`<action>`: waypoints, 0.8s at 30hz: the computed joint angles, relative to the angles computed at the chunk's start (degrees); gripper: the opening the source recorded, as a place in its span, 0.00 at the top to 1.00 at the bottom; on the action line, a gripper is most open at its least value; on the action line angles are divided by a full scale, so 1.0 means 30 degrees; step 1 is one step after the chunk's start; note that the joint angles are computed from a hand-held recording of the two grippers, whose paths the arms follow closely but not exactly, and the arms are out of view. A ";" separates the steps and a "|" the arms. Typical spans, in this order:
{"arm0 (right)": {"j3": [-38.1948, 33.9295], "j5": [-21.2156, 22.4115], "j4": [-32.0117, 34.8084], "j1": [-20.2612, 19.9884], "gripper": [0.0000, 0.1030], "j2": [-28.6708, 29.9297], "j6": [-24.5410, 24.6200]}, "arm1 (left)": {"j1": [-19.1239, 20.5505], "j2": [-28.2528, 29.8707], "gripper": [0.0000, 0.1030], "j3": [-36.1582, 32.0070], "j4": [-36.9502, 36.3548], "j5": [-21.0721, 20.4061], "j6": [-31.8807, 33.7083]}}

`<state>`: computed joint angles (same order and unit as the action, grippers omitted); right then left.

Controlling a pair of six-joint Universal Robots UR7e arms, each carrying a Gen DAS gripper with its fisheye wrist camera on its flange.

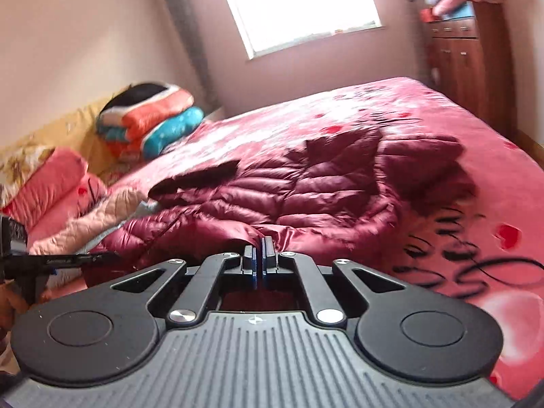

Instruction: Fold large clothes

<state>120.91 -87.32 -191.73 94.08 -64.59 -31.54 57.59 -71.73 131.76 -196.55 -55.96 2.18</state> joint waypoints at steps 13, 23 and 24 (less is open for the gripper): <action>0.1572 -0.1679 -0.1488 -0.0177 0.83 -0.1497 0.1621 | -0.2625 -0.1211 1.00 0.2484 0.1336 0.1357 -0.1796; -0.2649 -0.4833 0.3163 -0.0611 0.04 0.2034 0.5798 | -0.2449 -0.0916 1.00 0.2961 0.0751 0.3075 -0.3135; -0.3177 -0.4845 0.4227 -0.0822 0.04 0.2293 0.6445 | -0.2412 -0.0884 1.00 0.2998 0.0732 0.3145 -0.3329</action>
<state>111.38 -101.85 -179.05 91.61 -57.71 -12.21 50.35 -74.38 140.75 -194.35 -46.53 -7.81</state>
